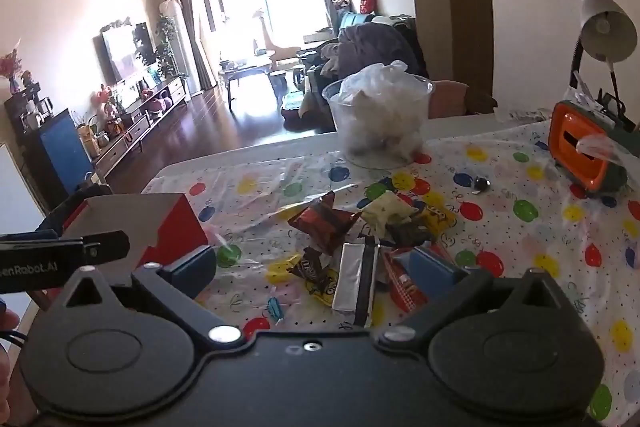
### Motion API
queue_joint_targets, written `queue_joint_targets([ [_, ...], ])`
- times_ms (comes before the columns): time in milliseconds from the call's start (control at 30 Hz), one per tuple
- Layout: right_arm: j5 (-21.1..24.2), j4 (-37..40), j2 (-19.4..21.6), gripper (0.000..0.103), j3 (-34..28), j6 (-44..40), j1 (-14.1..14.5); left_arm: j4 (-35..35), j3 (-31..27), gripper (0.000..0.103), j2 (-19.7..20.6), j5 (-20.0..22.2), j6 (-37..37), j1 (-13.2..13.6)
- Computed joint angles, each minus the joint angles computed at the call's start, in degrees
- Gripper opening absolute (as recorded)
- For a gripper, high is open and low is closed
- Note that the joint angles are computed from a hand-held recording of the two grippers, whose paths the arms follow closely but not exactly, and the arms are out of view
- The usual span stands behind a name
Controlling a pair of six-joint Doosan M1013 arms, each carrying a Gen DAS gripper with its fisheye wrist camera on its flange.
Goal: Organize snacks
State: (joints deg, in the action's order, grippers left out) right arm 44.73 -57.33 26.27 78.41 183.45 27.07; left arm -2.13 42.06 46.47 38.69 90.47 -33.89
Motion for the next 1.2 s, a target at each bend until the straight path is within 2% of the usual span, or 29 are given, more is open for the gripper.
queue_joint_targets([
  [200, -0.02, 3.0, -0.09, 0.103, -0.52, -3.86, -0.57, 1.01, -1.27, 0.102, 0.68, 2.35, -2.33, 0.07],
  [733, -1.82, 8.57, -0.49, 0.103, -0.55, -8.7, -1.41, -0.3, -1.71, 0.102, 0.97, 3.42, -1.01, 0.08],
  [1200, -0.35, 10.49, -0.35, 0.103, -0.77, -9.86, -1.36, -0.61, -1.18, 0.102, 0.82, 3.75, -1.19, 0.09],
])
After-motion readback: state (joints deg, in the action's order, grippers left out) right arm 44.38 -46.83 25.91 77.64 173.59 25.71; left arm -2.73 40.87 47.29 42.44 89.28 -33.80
